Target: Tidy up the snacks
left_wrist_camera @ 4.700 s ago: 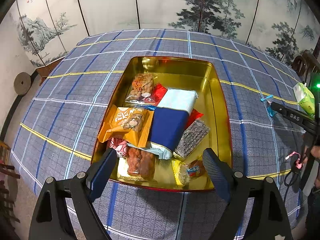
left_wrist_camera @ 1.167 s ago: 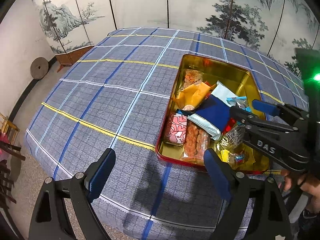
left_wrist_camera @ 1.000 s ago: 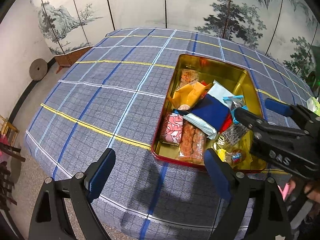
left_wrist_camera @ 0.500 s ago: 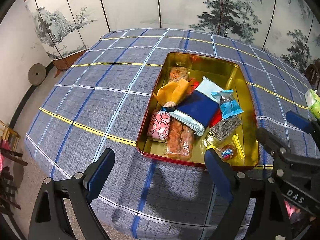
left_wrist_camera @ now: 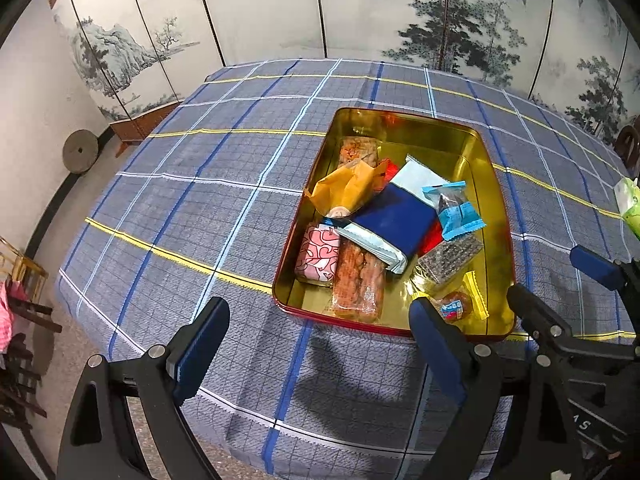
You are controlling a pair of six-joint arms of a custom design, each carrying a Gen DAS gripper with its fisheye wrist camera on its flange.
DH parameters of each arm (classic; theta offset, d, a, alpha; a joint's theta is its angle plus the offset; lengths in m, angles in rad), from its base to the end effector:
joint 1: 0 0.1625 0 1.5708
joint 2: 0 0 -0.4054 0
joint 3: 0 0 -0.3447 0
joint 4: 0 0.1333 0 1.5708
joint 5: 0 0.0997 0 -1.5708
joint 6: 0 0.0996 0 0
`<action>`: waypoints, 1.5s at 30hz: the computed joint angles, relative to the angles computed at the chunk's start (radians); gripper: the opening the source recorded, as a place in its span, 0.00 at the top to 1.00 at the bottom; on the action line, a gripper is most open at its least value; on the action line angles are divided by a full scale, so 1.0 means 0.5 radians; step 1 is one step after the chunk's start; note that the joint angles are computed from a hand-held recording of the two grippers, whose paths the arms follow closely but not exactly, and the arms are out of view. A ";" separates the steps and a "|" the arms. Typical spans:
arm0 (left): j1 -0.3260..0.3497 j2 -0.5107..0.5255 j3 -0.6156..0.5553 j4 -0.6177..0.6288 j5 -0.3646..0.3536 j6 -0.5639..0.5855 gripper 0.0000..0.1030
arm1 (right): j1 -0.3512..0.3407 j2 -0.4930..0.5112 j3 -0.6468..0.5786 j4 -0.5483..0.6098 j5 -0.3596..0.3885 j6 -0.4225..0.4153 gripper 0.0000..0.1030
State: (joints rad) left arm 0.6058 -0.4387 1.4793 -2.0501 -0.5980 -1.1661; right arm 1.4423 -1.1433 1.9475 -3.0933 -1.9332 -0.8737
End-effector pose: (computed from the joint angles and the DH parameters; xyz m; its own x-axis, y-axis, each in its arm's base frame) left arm -0.3671 -0.5166 -0.0632 -0.6235 -0.1623 -0.7648 0.3117 0.8455 -0.4336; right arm 0.0275 -0.5516 0.2786 -0.6501 -0.3470 0.6759 -0.6261 0.7487 -0.2178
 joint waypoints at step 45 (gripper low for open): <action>0.030 0.009 -0.009 -0.109 -0.037 0.040 0.11 | -0.015 0.012 0.008 0.038 -0.027 0.027 0.19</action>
